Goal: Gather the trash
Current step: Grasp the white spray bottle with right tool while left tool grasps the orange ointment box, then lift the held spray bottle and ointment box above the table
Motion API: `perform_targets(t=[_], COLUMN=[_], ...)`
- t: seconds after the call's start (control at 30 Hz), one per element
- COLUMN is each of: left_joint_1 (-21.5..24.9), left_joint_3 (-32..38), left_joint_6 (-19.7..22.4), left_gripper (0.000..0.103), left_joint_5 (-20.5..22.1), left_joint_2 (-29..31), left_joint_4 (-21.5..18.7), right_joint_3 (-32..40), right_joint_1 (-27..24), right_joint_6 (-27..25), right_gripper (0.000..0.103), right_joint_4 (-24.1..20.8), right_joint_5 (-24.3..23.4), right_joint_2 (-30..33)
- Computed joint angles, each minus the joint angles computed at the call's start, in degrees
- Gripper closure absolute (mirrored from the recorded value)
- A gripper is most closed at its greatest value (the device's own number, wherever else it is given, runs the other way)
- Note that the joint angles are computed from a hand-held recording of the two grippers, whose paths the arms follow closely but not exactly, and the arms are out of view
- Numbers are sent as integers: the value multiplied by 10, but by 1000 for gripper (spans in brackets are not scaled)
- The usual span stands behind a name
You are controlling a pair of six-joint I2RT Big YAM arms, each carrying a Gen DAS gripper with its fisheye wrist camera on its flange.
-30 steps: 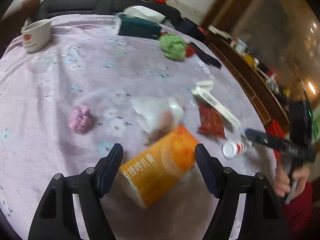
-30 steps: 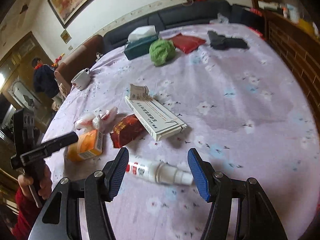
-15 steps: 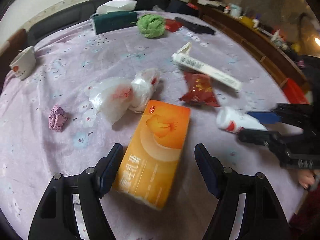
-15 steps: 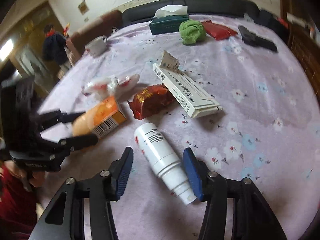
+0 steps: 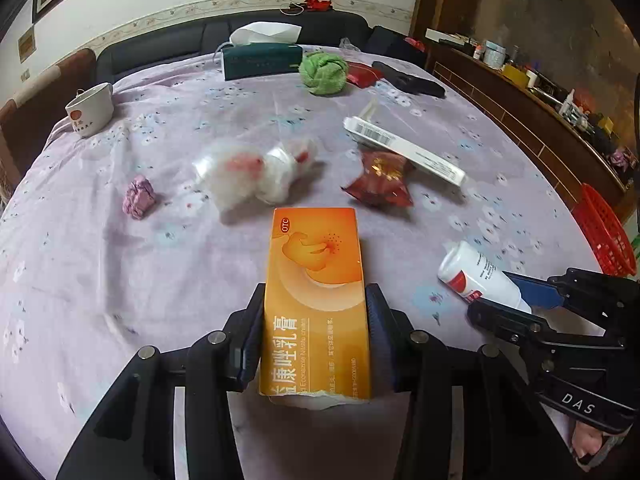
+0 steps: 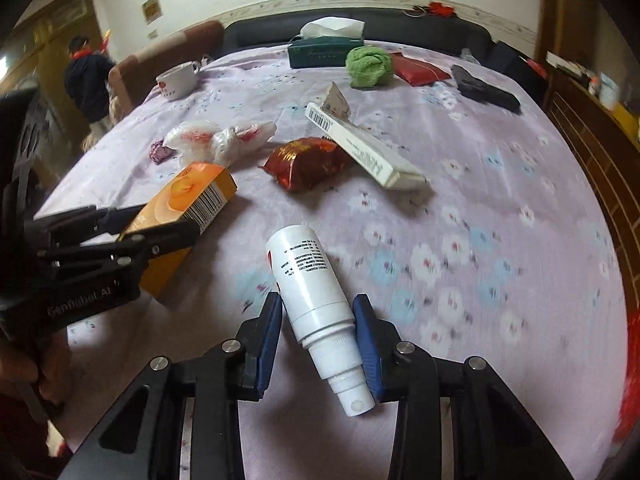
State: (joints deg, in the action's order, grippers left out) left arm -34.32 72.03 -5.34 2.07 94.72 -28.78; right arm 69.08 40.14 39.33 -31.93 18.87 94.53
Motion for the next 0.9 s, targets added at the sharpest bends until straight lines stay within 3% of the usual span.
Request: perform_targets(t=[0.47, 0.53, 0.7, 0.9], left_joint_1=[-12, -13, -28, -38], left_joint_3=[19, 7, -59, -92], left_joint_6=[-7, -15, -22, -21], left_gripper=[58, 58, 58, 58], left_joint_5=[-29, -44, -117, -155], left_joint_2=[17, 6, -48, -77], left_joint_4=[-23, -4, 91, 135], right_joint_3=[-19, -20, -32, -43], right_joint_1=[24, 28, 27, 36], right_joint_6=[38, 38, 53, 69], right_gripper=[65, 67, 68, 68], right_joint_4=[17, 14, 28, 40], right_joint_5=[33, 43, 46, 86], right_joint_2=[-6, -8, -16, -25])
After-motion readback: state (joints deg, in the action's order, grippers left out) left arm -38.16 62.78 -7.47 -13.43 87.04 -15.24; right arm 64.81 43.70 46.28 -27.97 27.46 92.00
